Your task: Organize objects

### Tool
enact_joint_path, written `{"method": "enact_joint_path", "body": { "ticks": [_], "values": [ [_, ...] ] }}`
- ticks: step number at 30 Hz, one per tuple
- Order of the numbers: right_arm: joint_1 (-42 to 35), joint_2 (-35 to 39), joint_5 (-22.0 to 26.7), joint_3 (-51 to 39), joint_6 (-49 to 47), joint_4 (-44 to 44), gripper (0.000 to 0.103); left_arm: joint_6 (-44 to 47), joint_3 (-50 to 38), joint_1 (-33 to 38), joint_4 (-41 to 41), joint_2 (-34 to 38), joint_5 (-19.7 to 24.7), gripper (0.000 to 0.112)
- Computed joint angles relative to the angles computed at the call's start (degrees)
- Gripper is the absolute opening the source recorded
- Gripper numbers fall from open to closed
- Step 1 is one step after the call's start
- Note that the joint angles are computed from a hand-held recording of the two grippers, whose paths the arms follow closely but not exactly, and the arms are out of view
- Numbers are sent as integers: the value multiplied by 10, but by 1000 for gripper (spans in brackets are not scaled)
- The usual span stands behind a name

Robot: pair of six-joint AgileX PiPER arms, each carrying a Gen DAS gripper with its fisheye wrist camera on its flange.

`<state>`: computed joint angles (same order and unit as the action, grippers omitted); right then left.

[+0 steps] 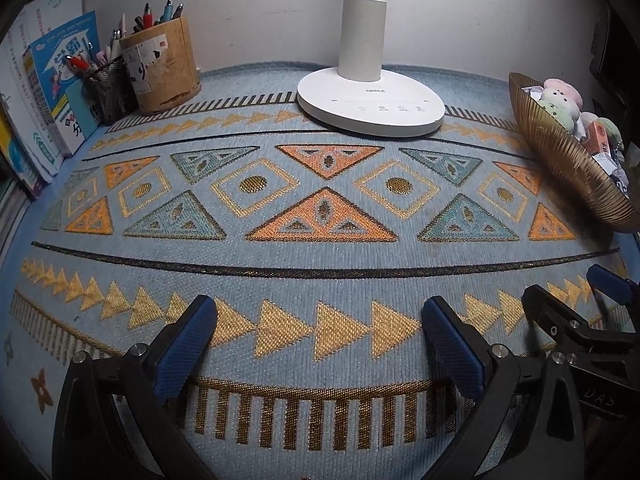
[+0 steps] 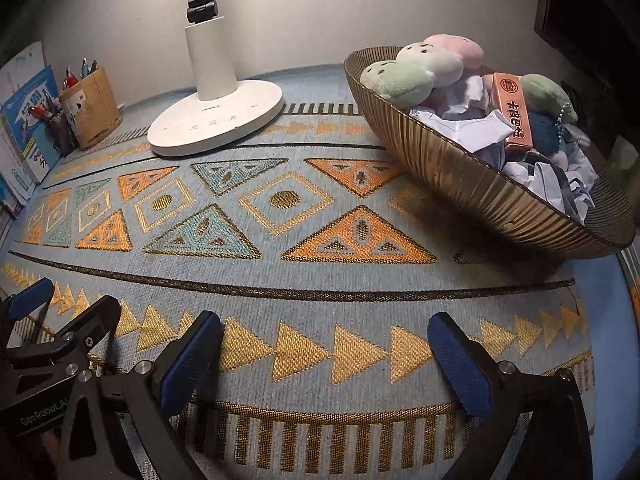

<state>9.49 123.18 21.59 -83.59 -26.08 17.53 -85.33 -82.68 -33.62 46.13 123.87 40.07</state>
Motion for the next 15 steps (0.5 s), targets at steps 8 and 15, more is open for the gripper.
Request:
{"method": "enact_joint_path", "body": {
  "ticks": [8,15],
  "values": [
    [-5,-16,-13,30,-73,54,103,0,-3,-1,-1,1,1,103],
    [-6,-15,-13,29,-74,54,103,6,-5,2,-3,1,0,103]
  ]
}}
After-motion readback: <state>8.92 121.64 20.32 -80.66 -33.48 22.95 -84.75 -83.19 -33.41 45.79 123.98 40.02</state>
